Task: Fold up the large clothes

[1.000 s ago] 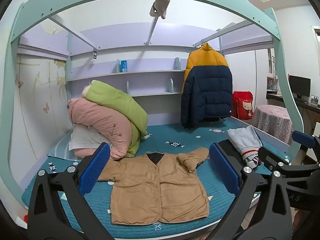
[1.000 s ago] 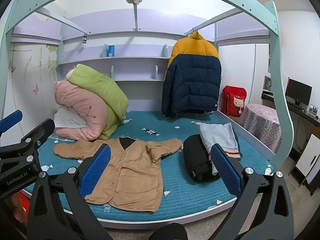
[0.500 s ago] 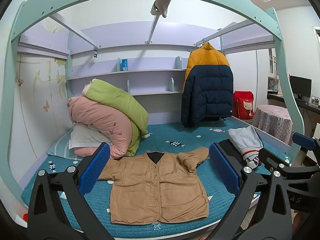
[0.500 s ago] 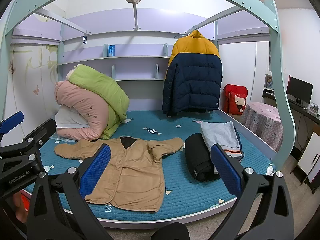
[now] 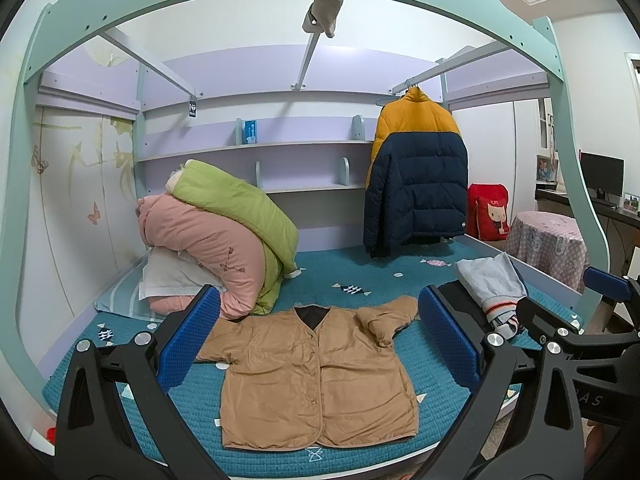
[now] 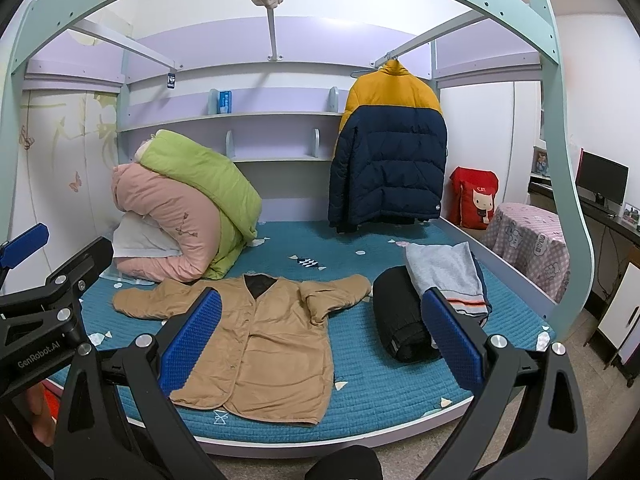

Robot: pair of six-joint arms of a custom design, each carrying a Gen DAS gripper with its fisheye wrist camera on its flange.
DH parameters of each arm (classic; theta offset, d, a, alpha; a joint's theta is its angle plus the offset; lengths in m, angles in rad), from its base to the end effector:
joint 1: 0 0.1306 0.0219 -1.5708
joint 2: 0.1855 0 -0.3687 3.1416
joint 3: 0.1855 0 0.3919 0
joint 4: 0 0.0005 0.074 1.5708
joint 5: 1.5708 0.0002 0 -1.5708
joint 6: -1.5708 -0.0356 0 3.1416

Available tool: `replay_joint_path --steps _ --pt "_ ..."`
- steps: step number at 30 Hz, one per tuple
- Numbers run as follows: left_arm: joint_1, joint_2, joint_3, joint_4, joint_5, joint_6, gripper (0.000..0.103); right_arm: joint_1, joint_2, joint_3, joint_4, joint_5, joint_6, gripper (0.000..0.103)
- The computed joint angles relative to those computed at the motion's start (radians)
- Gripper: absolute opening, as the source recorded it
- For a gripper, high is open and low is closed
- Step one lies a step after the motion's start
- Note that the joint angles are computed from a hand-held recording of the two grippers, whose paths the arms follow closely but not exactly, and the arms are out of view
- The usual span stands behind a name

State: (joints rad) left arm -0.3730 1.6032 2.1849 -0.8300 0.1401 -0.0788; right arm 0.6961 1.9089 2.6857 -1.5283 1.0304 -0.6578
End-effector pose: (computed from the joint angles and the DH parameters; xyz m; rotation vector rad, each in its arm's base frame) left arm 0.4961 -0.2000 0.6789 0.5064 1.7580 -0.3351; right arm 0.4443 0.3308 0.6615 0.4277 1.8953 -0.3195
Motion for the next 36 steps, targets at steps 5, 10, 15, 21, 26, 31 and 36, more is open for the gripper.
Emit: replay_joint_path --steps 5,10,15,21,26,31,36 --pt "0.001 0.004 0.009 -0.002 -0.003 -0.004 0.098 -0.001 0.016 0.035 -0.02 -0.004 0.0 0.096" --pt "0.001 0.003 0.009 -0.002 -0.001 -0.001 0.098 -0.002 0.022 0.05 -0.026 -0.003 0.005 0.096" --pt "-0.001 0.004 0.018 -0.008 -0.006 -0.002 0.098 -0.002 0.027 0.059 -0.034 -0.002 0.002 0.096" --pt "-0.001 0.003 0.02 -0.01 -0.007 0.0 0.098 -0.002 0.036 0.077 -0.05 -0.001 -0.004 0.096" --pt "0.0 0.004 0.02 -0.011 -0.007 -0.003 0.098 -0.001 0.043 0.088 -0.059 -0.002 -0.007 0.096" --pt "0.001 0.003 0.017 -0.008 -0.003 0.0 0.098 -0.002 0.038 0.081 -0.058 -0.002 -0.008 0.096" --pt "0.001 0.004 0.019 -0.01 -0.004 -0.002 0.098 -0.002 0.04 0.086 -0.065 -0.005 -0.014 0.096"
